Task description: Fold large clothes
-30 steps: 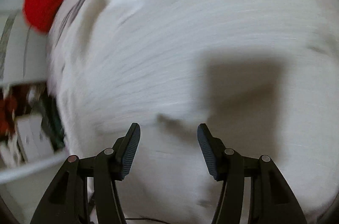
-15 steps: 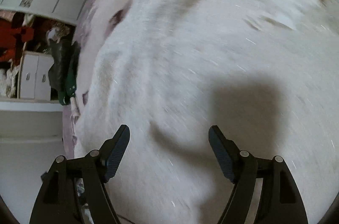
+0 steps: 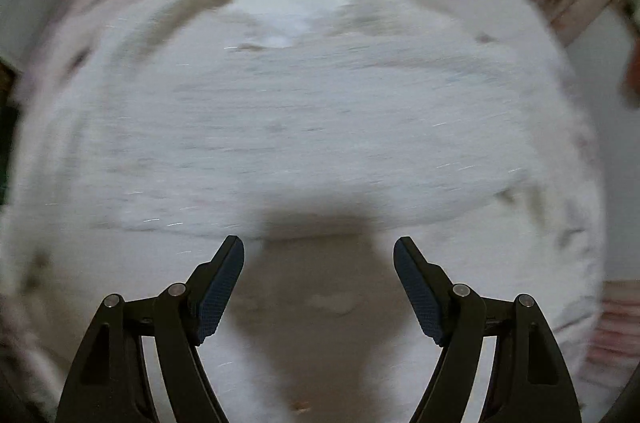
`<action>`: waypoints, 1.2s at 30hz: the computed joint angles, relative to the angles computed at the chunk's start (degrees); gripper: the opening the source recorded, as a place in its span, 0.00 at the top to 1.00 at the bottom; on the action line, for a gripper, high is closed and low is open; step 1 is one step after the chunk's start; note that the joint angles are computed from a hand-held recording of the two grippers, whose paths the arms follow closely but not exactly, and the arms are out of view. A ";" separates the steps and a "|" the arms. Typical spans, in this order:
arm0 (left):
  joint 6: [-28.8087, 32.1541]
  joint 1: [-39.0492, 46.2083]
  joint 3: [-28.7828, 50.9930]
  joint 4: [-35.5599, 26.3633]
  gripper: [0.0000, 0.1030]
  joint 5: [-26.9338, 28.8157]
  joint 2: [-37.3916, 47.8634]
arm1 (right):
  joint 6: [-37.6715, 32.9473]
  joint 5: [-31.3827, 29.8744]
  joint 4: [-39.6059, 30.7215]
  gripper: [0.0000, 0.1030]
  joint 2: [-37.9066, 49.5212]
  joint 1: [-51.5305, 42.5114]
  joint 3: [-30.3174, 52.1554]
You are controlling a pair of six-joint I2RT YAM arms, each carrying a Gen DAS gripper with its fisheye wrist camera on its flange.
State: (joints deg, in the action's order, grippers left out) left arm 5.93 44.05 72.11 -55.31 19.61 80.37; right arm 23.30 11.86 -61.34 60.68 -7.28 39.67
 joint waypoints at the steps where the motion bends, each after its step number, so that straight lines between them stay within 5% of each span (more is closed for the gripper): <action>1: 0.04 -1.79 2.61 0.23 0.91 -0.91 0.18 | 2.69 2.93 2.72 0.20 3.06 3.36 -0.44; 3: -0.42 -4.63 5.64 1.29 0.91 -2.59 0.95 | 1.61 8.49 4.83 0.12 7.53 4.29 -0.93; 8: -1.36 -15.81 11.83 0.56 0.91 -9.34 -2.09 | -2.00 8.10 10.29 0.12 15.25 -0.46 -0.83; 13: -2.98 -35.58 14.38 -0.93 0.91 -21.90 -7.16 | -5.56 6.85 13.81 0.11 17.85 -3.57 0.74; 18: -11.07 -61.69 16.84 -6.08 0.91 -33.08 -7.48 | -13.76 -0.54 15.14 0.11 15.15 -14.54 0.91; 23: -25.28 -91.64 22.55 -10.68 0.91 -41.57 1.38 | -30.00 -12.28 10.94 0.11 11.89 -40.90 3.33; 29: -34.99 -112.60 35.72 -12.01 0.91 -42.56 20.91 | -50.75 -15.72 9.38 0.11 21.86 -71.96 13.30; 35: -38.93 -118.65 47.86 -16.98 0.85 -36.37 36.45 | -56.32 -18.75 6.65 0.11 36.15 -84.89 24.52; 36: -38.89 -118.98 48.61 -17.21 0.77 -35.94 37.46 | -56.95 -20.05 5.25 0.11 38.40 -86.21 26.75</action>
